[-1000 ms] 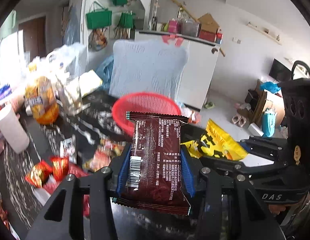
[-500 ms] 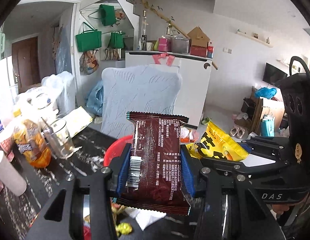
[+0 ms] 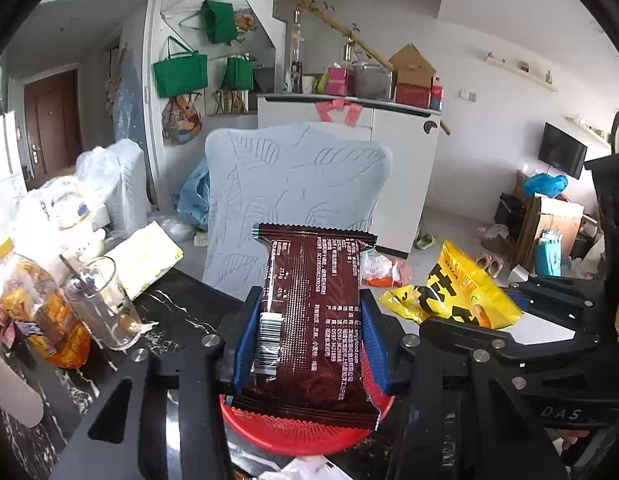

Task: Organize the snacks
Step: 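Open both grippers to drop the chocolate bar and yellow bag into the basket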

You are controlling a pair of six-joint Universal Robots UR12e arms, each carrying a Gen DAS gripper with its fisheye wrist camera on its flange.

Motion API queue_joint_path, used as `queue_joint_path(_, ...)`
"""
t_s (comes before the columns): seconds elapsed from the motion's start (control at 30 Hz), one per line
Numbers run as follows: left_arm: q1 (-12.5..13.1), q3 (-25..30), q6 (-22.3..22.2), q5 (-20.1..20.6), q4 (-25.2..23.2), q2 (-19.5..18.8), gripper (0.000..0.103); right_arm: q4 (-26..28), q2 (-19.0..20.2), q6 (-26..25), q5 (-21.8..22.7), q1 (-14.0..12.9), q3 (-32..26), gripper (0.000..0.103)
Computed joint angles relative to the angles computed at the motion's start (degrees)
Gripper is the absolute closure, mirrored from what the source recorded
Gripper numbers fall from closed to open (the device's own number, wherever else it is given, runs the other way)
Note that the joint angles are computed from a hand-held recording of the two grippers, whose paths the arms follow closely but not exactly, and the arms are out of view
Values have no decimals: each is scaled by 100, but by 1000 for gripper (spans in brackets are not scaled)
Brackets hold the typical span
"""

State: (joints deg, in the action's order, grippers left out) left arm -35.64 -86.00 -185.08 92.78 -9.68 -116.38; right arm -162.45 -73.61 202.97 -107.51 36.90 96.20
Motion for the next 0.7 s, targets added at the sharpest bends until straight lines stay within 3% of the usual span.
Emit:
queue_joint_path(0.23, 51, 186, -151, 119, -509, -162, 58, 82, 190, 55, 171, -112, -137, 57)
queue_joint_path(0.7, 42, 327, -373, 443, -854, -309, 51, 325, 367, 93, 544, -275, -229, 57)
